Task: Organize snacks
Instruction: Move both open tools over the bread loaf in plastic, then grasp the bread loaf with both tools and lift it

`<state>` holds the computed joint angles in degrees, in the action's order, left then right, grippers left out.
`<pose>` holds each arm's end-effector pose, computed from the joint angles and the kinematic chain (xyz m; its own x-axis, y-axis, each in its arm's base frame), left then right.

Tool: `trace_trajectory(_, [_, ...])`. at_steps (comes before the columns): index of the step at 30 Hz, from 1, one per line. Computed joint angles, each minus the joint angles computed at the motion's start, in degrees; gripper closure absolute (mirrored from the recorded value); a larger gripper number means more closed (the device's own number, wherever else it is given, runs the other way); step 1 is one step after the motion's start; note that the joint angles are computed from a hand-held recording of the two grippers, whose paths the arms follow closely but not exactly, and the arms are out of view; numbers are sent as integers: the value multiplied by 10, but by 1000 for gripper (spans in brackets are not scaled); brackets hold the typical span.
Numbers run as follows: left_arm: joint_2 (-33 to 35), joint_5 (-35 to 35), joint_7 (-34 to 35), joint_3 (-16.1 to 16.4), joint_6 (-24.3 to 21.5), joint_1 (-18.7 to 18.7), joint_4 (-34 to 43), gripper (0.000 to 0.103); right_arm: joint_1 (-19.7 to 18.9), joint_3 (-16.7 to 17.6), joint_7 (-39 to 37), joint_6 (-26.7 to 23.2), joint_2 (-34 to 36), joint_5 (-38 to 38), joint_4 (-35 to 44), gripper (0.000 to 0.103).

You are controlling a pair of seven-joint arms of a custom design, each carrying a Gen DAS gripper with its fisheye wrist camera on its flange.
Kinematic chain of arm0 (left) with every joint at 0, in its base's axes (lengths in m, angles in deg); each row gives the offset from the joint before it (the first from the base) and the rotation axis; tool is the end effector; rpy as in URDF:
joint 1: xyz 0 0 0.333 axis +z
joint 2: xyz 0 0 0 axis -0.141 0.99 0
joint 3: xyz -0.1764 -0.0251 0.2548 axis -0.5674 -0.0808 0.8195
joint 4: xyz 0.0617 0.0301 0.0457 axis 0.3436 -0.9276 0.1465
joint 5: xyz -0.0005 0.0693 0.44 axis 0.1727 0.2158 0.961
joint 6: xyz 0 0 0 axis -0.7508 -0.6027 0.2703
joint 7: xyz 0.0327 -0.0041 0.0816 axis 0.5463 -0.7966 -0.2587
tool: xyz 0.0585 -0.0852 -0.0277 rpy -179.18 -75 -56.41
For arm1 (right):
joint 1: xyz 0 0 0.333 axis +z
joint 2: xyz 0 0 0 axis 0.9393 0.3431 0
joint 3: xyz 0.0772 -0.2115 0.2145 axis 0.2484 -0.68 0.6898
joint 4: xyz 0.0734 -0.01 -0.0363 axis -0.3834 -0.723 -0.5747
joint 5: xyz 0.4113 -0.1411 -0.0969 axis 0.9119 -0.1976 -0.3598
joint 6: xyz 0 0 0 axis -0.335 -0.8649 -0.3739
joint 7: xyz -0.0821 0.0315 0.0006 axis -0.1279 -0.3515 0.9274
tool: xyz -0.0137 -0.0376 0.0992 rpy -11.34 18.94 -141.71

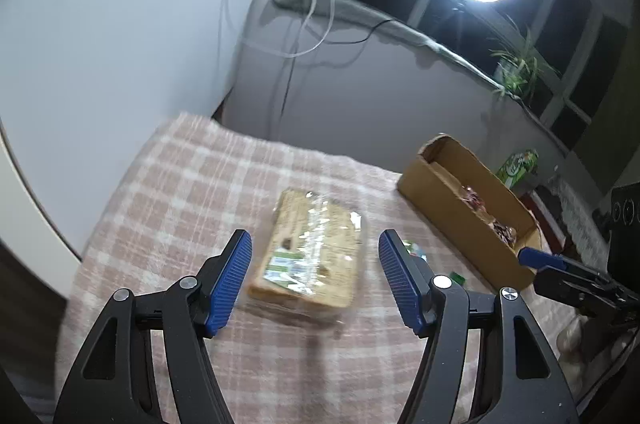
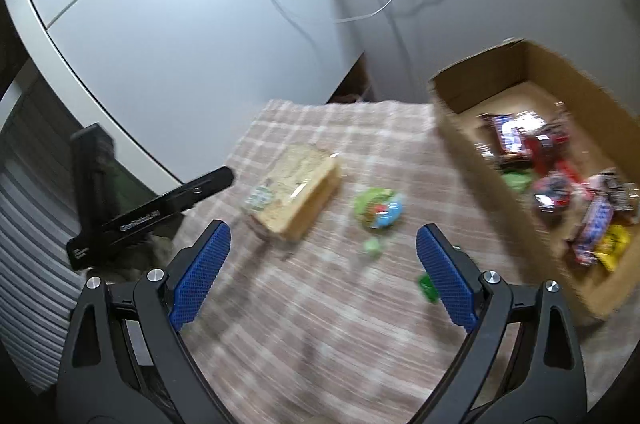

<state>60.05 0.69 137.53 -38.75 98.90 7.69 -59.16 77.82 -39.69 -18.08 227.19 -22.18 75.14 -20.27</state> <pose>0.6962 -0.0159 0.2975 -0.1567 -0.9258 0.3439 -0.7169 -0.1329 -0.6844 0.6866 0.2045 0.3181 0.3396 -0.8276 -0.4470 -0.8093 -0.0149 -0.5872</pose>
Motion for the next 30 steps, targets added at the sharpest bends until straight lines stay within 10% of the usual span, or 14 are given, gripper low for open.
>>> trace_trajectory(5, [38,46,-86,21,-92,8,42,37,11,0,50,-41,61,-40,67,14])
trace_trajectory(30, [104,130,-187,5,-137,33,90,56,2,25,195,-148,230,-124,254,60])
